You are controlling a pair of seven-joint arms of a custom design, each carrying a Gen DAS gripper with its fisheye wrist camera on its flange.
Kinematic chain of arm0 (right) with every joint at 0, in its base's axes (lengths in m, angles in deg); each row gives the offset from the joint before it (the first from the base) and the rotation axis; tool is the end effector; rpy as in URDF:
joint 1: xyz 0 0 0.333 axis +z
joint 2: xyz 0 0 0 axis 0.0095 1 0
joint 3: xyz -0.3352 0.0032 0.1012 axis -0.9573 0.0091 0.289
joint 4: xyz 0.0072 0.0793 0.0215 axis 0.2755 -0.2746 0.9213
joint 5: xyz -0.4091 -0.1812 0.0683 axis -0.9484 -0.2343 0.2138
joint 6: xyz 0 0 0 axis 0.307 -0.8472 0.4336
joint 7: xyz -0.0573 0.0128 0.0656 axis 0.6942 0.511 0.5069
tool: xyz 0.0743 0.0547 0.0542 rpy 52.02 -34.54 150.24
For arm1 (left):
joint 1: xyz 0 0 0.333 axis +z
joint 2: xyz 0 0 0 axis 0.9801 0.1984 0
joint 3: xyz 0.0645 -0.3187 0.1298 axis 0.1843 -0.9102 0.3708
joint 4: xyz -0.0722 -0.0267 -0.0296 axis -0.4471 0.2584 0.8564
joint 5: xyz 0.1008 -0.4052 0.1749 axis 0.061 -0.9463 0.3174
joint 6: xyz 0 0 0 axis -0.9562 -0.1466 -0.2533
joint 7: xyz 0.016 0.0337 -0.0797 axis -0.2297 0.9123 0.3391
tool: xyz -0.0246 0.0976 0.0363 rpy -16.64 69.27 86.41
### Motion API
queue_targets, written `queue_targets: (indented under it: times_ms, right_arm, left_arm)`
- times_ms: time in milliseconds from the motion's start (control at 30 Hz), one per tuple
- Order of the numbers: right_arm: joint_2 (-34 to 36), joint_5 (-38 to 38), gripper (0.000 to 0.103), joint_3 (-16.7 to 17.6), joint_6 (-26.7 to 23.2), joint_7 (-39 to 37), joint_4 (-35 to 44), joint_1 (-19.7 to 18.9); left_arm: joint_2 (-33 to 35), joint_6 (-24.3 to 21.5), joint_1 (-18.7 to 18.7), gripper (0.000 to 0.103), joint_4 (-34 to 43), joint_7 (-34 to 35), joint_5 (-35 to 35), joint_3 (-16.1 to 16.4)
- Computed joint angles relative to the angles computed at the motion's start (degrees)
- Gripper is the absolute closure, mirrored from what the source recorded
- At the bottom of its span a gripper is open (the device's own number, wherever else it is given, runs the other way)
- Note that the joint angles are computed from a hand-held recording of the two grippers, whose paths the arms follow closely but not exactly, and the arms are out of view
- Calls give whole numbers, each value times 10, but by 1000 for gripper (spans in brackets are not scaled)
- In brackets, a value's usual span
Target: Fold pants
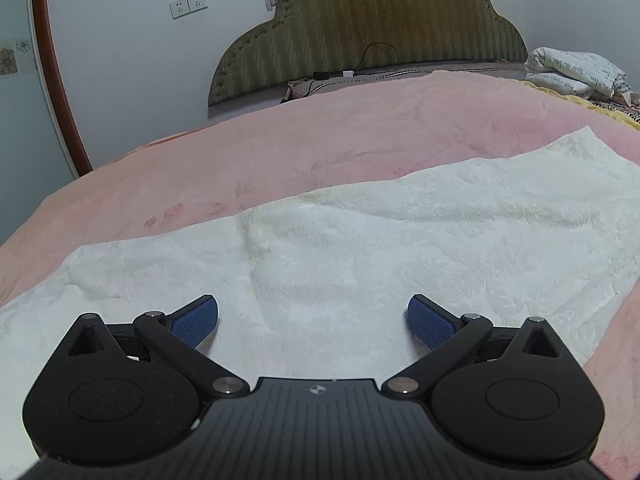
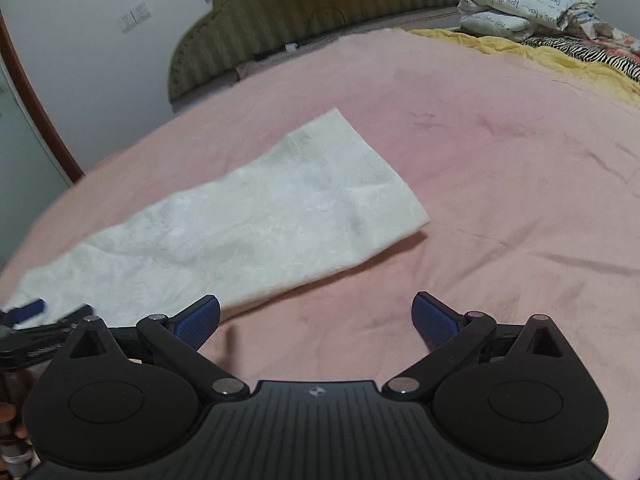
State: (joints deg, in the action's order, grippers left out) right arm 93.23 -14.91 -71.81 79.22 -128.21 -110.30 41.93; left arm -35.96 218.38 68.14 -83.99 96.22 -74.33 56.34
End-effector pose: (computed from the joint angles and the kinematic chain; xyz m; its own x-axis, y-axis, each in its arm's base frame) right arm 0.5618 0.4957 0.4418 -0.5610 -0.7406 -0.3698 -0.3872 0.6296 -0.6735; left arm 0.7614 -0.2719 0.4188 -0.5174 -0.8310 -0.2041 -0.4082 0.4493 -0.7947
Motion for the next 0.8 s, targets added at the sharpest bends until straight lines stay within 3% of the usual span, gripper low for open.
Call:
queue_targets:
  times_ms: [167,300,433,533,800]
  right_arm:
    - [8,-56,0,-10,122,25,-6,-15]
    - [38,-90,0,-34,116,13,26,-6]
    - [34,-190,0,-66,121,182,9,2]
    - [28,-260,0,-70,101,327,-7,-3]
    - [43,-205,0,-43,80,297,23,-36]
  left_arm:
    - [2,-7,9,0,3,2,-7,-12]
    - [1,-6,7,0,2,2,-7,-10]
    - [0,-8,9,0,1,2,-9,-13]
    - [0,-8,11,0,1,3,-10,-14]
    - [1,-16,21,0,3,8,-21,-28]
